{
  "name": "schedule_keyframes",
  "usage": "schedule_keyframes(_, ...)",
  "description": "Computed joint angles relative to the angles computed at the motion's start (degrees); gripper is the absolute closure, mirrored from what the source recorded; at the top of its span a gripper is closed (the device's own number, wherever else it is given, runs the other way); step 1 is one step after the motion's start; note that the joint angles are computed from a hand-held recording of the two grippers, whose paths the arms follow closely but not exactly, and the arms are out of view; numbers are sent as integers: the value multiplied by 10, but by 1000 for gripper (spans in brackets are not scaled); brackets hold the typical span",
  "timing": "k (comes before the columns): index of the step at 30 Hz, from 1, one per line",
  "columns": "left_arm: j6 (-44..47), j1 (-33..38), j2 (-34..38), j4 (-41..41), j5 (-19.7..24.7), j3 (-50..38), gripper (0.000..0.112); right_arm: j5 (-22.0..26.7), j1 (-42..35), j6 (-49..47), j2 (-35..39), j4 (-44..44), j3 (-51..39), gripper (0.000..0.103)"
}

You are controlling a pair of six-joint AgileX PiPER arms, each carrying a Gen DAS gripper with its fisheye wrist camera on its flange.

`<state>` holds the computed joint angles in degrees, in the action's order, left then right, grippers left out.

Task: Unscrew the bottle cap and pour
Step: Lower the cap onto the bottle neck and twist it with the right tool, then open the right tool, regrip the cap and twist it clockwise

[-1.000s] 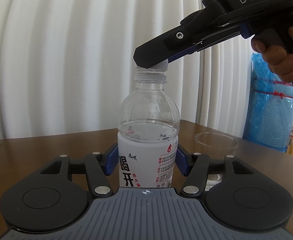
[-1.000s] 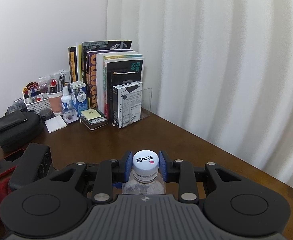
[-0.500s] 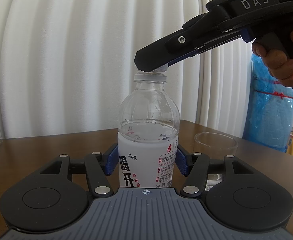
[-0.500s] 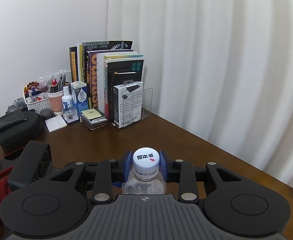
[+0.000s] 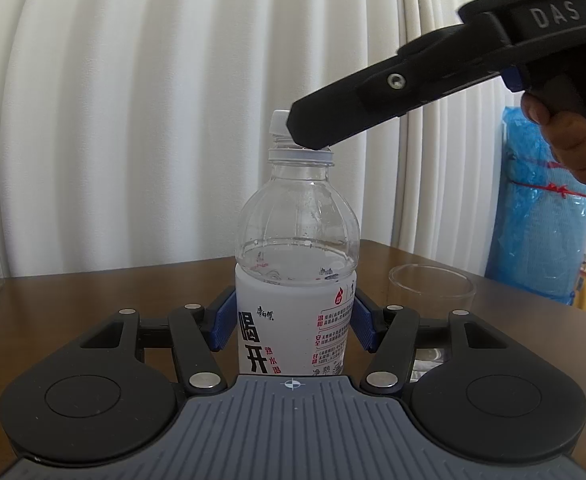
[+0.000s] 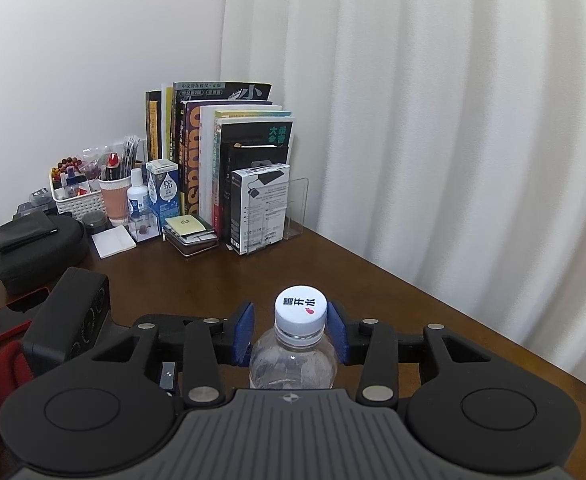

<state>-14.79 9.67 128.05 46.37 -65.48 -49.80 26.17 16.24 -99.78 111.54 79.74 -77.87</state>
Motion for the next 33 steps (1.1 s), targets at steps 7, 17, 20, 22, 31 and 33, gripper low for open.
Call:
schedule_keyframes(7,-3,3,3,5,0,-5,54,-7,2,-21,-13,12,19,57)
schedule_keyframes(17,-5,3,4,8,-1,-4,54,-21,10,-34,4,35,-3,53)
schedule_keyframes(20,-7,4,3,10,0,-5,53,-18,10,-35,4,36,-2,53)
schedule_keyframes(22,-8,4,3,11,0,-5,54,-16,9,-40,1,41,4,53)
schedule_keyframes(31,-7,3,3,10,2,-5,53,-18,10,-69,-14,66,30,51)
schedule_keyframes(33,-7,4,3,11,1,-4,53,-17,9,-76,-17,73,36,51)
